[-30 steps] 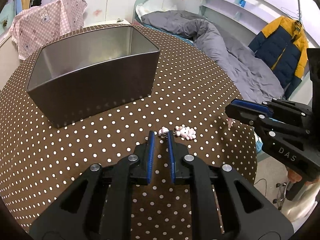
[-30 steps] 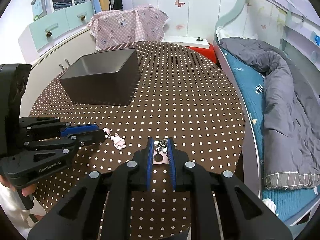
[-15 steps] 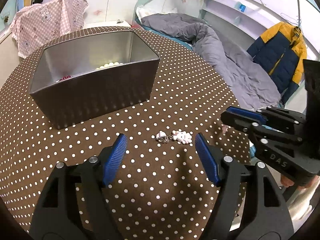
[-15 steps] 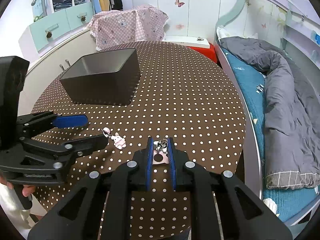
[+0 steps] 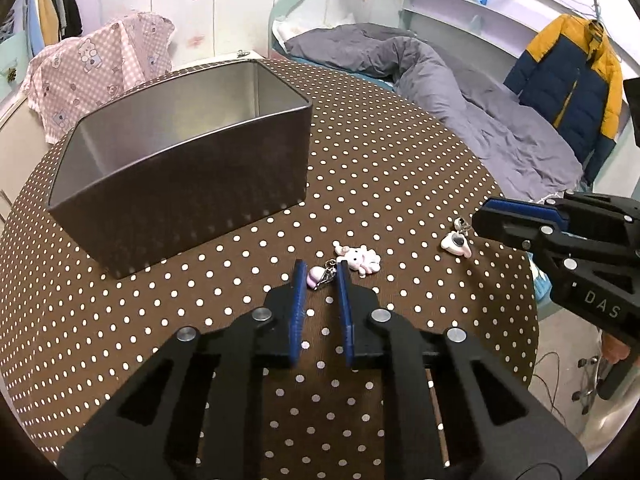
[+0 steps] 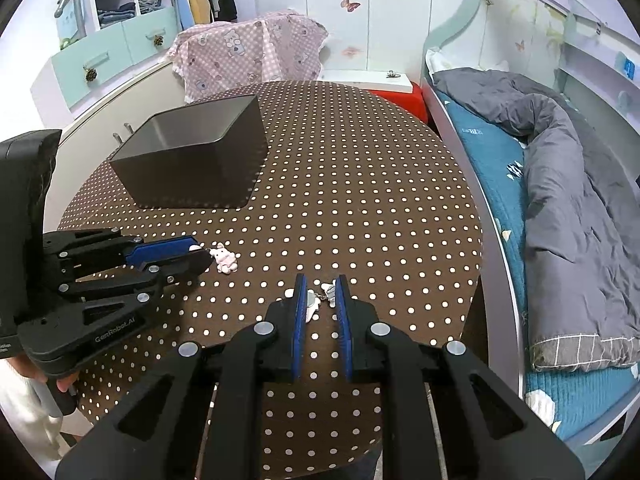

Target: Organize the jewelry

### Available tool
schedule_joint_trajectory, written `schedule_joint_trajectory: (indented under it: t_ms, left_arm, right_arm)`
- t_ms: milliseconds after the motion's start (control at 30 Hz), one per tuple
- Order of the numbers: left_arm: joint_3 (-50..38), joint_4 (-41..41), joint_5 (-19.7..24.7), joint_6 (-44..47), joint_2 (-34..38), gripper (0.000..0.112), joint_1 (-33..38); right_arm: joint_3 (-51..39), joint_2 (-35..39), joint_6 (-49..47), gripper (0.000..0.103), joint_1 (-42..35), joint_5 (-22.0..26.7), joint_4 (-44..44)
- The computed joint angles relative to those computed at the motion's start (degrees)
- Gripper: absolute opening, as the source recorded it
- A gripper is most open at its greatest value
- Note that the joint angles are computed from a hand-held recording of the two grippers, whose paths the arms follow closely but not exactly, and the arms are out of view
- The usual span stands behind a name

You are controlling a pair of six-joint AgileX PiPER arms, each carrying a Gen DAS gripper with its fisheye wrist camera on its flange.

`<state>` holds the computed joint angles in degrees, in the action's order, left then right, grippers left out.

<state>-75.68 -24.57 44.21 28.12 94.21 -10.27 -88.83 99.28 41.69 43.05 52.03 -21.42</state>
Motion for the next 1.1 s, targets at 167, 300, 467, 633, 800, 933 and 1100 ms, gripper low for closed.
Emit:
schedule_joint_trajectory:
  t_ms: [167,300,467,633,800,933,1100]
  left_arm:
    - [0.6,-0.1,-0.3,0.0,-0.7,0.015,0.5]
    - [1.3,-0.5,-0.4,0.3,-1.3,0.015,1.1]
    - [1.1,-1.0,-0.3,0.3,-1.5,0.015,1.6]
    - [1.1,-1.6,-0.2,1.0,-1.8,0.015,2.0]
    - [1.8,-3.1,-0.5,2.4,-2.7,0.015,2.8]
    - [1.5,-3.5,-0.4,2.5,-3.2,0.015,3.1]
    - [0.6,-4.5,0.0,3.4,-3.9,0.015,3.7]
  right_arm:
    - [-0.2,0.0,-0.3,0.013,0.0,-0.2,0.0]
    - [0.0,0.6,-0.6,0.034,-0.3,0.0,0.2]
    - [-0.7,3.2,-1.7,0.040,0.1,0.4,0.4]
    - [-1.3,4.1,-2.3,0.019,0.7,-0.1,-0.5]
    - [-1.2,4.0,-1.5,0.019,1.1,0.3,-1.3]
    - [-1.8,3.9,-0.9,0.019,1.2,0.8,-1.9]
    - [-3.4,3.5,-1.4,0.019,1.1,1.2,-3.0]
